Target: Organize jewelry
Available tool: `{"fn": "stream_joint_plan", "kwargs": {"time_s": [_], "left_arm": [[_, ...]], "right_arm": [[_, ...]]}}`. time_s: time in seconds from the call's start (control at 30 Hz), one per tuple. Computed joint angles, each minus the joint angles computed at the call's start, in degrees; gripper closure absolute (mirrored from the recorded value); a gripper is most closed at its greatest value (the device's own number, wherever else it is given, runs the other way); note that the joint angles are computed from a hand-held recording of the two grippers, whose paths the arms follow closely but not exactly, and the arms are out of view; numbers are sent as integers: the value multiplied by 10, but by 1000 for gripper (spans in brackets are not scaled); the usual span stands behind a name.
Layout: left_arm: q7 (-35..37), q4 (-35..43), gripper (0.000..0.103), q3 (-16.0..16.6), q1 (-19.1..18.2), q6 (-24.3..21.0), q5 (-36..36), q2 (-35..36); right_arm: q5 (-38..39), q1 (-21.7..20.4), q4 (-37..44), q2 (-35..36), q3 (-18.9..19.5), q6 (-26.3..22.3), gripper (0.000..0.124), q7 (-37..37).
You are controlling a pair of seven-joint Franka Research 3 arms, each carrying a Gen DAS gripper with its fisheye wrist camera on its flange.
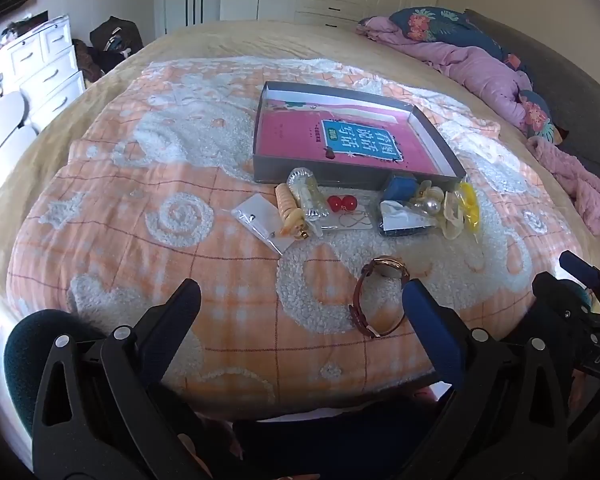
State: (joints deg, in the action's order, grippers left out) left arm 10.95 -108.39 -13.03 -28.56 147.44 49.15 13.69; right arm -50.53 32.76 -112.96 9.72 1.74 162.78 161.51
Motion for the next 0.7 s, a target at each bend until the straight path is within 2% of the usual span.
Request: {"fn": "stream_joint_plan", "kwargs": {"time_s": [0.1, 0.33, 0.7], "left_arm": [[-10, -3, 8, 0, -4, 0, 10, -4], [-9, -2, 8, 0, -1, 10, 13, -4], [-10, -1, 8, 0, 0, 9, 19, -8]], "right_arm": [[-44, 9, 6, 1, -7, -11, 25, 33], [-25, 2, 14, 7, 9, -12, 25, 19], [-18, 2, 5, -1, 4, -8, 25, 9]]}}
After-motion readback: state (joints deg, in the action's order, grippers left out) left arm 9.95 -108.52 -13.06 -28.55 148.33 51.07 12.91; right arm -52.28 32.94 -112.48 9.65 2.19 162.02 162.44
